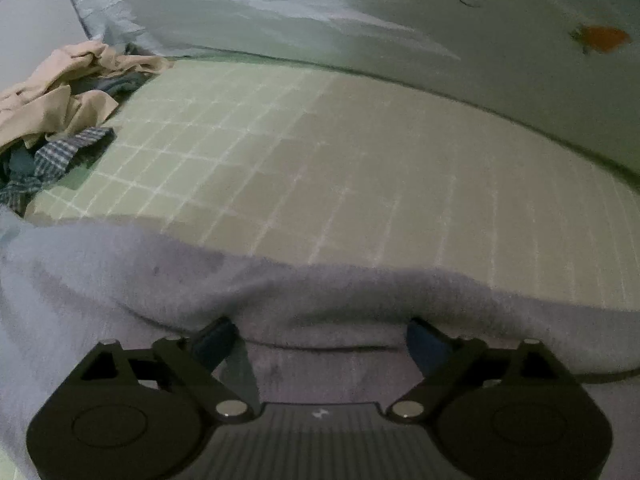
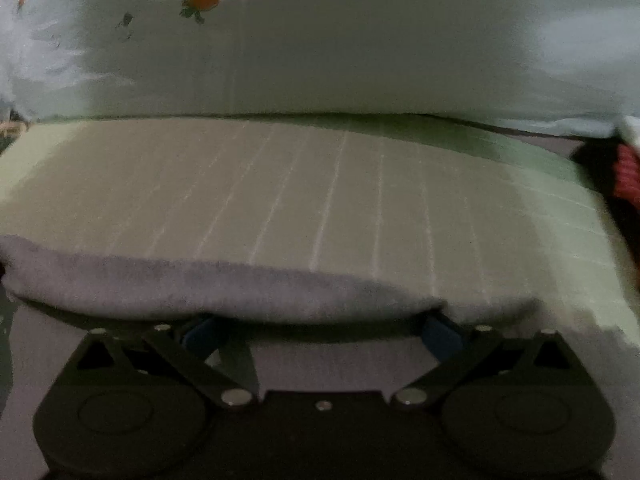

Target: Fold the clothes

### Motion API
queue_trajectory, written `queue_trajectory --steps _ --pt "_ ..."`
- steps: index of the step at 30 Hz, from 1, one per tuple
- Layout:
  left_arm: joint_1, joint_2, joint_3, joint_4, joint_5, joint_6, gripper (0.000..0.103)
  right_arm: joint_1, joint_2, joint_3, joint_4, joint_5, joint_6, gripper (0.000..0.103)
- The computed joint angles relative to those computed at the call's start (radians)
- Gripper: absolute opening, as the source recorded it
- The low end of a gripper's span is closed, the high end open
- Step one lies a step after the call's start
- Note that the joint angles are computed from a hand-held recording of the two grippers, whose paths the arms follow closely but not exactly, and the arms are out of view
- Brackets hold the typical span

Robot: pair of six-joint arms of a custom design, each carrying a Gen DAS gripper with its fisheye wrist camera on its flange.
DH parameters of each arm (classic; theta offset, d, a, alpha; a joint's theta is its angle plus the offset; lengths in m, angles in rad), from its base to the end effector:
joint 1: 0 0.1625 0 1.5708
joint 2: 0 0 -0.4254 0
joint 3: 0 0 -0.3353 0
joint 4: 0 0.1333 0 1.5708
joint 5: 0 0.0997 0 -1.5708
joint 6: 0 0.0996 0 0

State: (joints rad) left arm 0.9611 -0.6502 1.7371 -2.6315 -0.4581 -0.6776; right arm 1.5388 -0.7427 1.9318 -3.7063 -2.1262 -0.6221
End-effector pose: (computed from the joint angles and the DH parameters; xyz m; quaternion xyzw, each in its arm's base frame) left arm -0.1571 -0.6137 0.0766 -0.0219 0.8489 -0.3080 0.4291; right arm 0.0627 -0.5675 0.1704 0.1294 -0.8554 0.3367 0.3719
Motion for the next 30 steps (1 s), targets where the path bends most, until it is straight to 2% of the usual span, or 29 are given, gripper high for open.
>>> queue_trajectory --steps 2,4,7,9,13,16,19,22,25,30 --pt "0.006 0.007 -0.021 -0.026 0.014 0.012 0.093 -0.004 0.012 -0.053 0.052 0.017 0.019 0.103" --pt "0.012 0.015 -0.043 -0.054 0.027 0.026 0.093 0.01 0.03 -0.103 0.074 -0.015 0.018 0.103" --pt "0.001 -0.006 -0.016 -0.117 0.026 0.049 0.093 0.029 0.019 -0.083 0.001 -0.018 0.008 0.103" --pt "-0.01 -0.033 0.021 -0.109 0.026 0.024 0.093 0.035 -0.02 -0.025 -0.007 -0.006 0.036 0.103" --pt "-0.029 -0.112 0.115 -0.009 0.016 -0.11 0.093 0.024 -0.105 0.113 -0.008 0.019 0.08 0.103" --pt "-0.042 -0.17 0.173 0.104 0.012 -0.228 0.093 -0.007 -0.145 0.196 -0.025 0.004 0.06 0.103" --pt "-0.059 -0.231 0.23 0.211 0.009 -0.331 0.093 -0.035 -0.134 0.186 -0.104 -0.093 0.051 0.103" --pt "-0.075 -0.304 0.285 0.297 0.011 -0.415 0.093 -0.074 -0.184 0.171 -0.092 -0.086 0.123 0.103" --pt "-0.089 -0.381 0.339 0.354 0.004 -0.487 0.093 -0.055 -0.194 0.146 -0.102 -0.114 0.154 0.103" --pt "-0.09 -0.495 0.421 0.387 0.014 -0.527 0.093 0.017 -0.17 0.183 -0.192 -0.126 0.144 0.103"
